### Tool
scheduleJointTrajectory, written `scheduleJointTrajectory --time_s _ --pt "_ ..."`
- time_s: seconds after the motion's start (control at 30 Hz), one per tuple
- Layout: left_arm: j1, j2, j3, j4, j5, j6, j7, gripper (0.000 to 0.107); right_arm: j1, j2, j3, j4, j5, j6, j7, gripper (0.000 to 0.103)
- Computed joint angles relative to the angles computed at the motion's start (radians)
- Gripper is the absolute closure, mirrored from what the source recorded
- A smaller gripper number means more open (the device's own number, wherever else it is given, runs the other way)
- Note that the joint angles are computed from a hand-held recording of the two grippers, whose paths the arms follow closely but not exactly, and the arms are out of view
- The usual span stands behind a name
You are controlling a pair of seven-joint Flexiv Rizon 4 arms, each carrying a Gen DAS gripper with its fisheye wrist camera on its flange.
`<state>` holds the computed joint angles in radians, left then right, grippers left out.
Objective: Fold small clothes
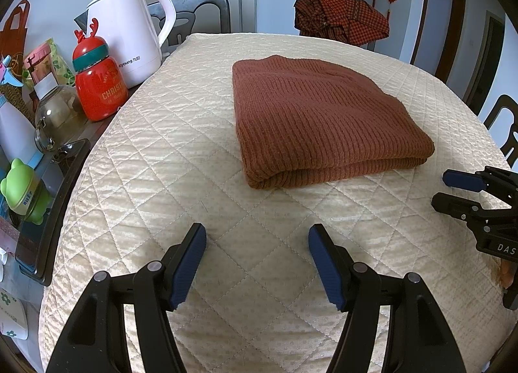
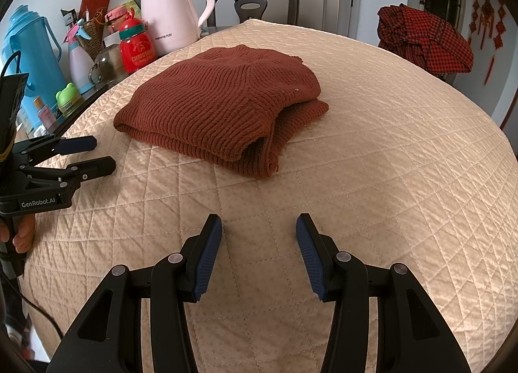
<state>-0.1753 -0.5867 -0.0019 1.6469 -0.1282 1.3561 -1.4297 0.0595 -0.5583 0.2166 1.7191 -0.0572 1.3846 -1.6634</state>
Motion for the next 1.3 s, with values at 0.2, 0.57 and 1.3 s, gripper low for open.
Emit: scheduleJointTrajectory --time_s 0.2,0.57,1.3 --pt "0.000 0.000 0.001 -0.001 0.002 -0.001 -0.001 0.038 0.000 0.000 0.000 0.000 0.001 0.000 -0.001 0.054" --pt "0.001 0.000 0.000 -0.001 0.002 -0.001 -0.001 0.038 0.001 0.000 -0.001 0.000 0.002 0.000 -0.001 0.054" --pt "0.007 0.000 -0.003 -0.001 0.001 -0.003 0.001 0.035 0.001 0.000 -0.002 0.001 0.001 0.001 -0.001 0.054"
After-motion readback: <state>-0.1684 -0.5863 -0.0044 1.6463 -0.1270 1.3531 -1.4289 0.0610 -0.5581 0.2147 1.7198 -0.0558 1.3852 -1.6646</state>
